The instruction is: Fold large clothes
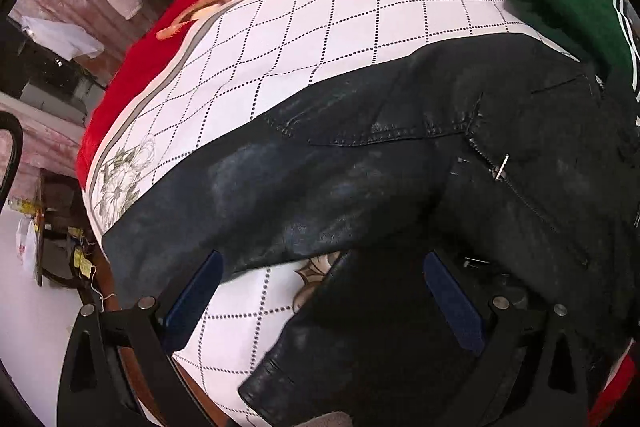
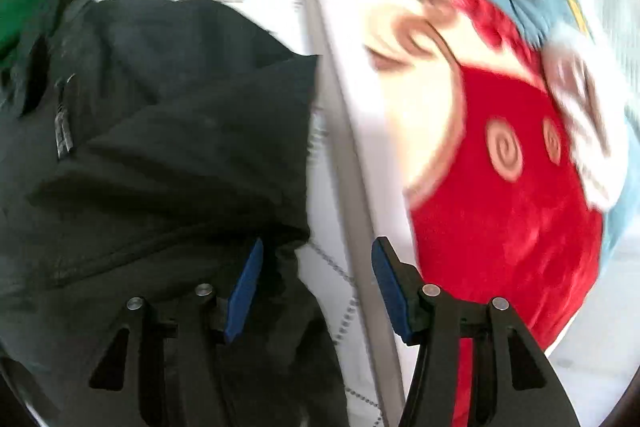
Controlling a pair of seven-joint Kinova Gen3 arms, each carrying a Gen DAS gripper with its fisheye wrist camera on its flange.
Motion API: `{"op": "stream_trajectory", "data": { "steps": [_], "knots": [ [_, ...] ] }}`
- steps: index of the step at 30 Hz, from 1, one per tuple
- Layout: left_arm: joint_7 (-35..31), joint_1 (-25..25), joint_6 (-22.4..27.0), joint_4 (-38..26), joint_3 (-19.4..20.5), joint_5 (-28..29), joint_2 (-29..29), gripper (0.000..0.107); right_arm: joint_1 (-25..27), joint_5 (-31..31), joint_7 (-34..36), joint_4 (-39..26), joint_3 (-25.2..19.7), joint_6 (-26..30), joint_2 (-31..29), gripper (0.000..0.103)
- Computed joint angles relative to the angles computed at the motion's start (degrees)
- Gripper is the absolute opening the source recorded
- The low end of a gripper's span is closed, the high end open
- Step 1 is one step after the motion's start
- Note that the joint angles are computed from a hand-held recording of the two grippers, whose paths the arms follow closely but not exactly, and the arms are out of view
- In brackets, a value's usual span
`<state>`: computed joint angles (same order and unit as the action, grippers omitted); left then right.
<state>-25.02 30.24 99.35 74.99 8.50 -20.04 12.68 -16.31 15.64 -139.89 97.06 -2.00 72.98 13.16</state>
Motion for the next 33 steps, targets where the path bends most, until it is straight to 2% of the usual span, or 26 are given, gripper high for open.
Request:
{"op": "stream_trajectory", "data": {
  "steps": [2, 4, 7, 9, 11, 13, 16, 17, 18, 21, 23, 25, 26, 27, 29, 31, 33],
  "knots": [
    [1.8, 0.3, 0.7, 0.7, -0.1, 0.4, -0.2, 0.103, 1.3, -3.5, 1.2, -0.9, 0.0, 0.9, -1.5, 0.057],
    [3.1, 0.1, 1.2, 2.0, -0.2, 0.9, -0.8, 0.103, 0.5, -5.4, 2.4, -2.8, -0.8, 2.4, -3.6, 0.059],
    [6.7, -0.9, 2.2, 6.0, -0.5, 2.0, -3.4, 0.103, -1.4, -9.9, 5.5, -5.5, -2.5, 1.5, -6.8, 0.060],
    [9.0, -2.7, 2.0, 9.5, -0.7, 3.7, -6.1, 0.103, -1.4, -14.4, 9.5, -6.7, -5.2, -0.3, -7.2, 0.060],
    [10.7, -5.4, 1.4, 13.7, -1.2, 6.1, -9.5, 0.103, -2.7, -19.0, 13.1, -8.5, -9.3, -3.4, -4.7, 0.060],
    [12.0, -7.7, 0.9, 16.9, -0.9, 7.3, -12.1, 0.103, -6.8, -22.2, 17.7, -11.5, -10.5, -4.6, 0.6, 0.060],
    [12.6, -11.6, -0.4, 22.3, -1.1, 8.5, -16.2, 0.103, -13.8, -20.6, 19.0, -15.0, -10.5, -7.5, 7.5, 0.057],
    [12.5, -13.5, -1.0, 23.5, -0.4, 8.8, -17.3, 0.103, -16.4, -18.2, 17.6, -15.9, -9.5, -8.4, 9.1, 0.044],
    [12.1, -16.1, -1.8, 25.2, 0.4, 9.4, -18.7, 0.103, -19.1, -15.9, 15.2, -17.4, -8.3, -8.4, 10.6, 0.039],
    [10.4, -24.1, -3.9, 28.8, 2.0, 10.7, -23.3, 0.103, -25.1, -10.7, 9.2, -24.9, -4.2, -3.5, 16.3, 0.040],
    [8.5, -29.4, -6.7, 31.4, 2.2, 12.3, -27.1, 0.103, -25.3, -10.2, 9.0, -29.2, -5.1, -0.5, 18.2, 0.039],
    [5.3, -34.7, -11.3, 34.9, -0.5, 16.2, -32.1, 0.103, -23.6, -13.1, 10.6, -29.9, -6.2, 0.0, 17.5, 0.046],
    [4.1, -37.0, -13.6, 36.8, -2.6, 18.5, -34.4, 0.102, -22.5, -14.2, 11.3, -29.4, -6.6, 0.2, 16.5, 0.059],
    [3.9, -38.3, -16.0, 38.7, -5.2, 20.8, -36.5, 0.102, -22.4, -15.2, 11.0, -29.0, -6.6, 0.4, 15.6, 0.067],
    [2.2, -42.2, -20.6, 43.0, -9.7, 25.5, -40.2, 0.101, -21.5, -17.0, 10.8, -26.0, -6.8, -0.5, 12.9, 0.067],
    [0.7, -46.1, -25.3, 47.2, -12.1, 28.4, -42.9, 0.096, -21.8, -17.9, 9.5, -23.3, -7.2, -0.8, 10.8, 0.067],
    [1.6, -49.4, -29.0, 50.1, -11.3, 27.5, -44.3, 0.093, -21.6, -18.8, 8.2, -18.9, -7.6, -3.1, 8.7, 0.067]
  ]
}}
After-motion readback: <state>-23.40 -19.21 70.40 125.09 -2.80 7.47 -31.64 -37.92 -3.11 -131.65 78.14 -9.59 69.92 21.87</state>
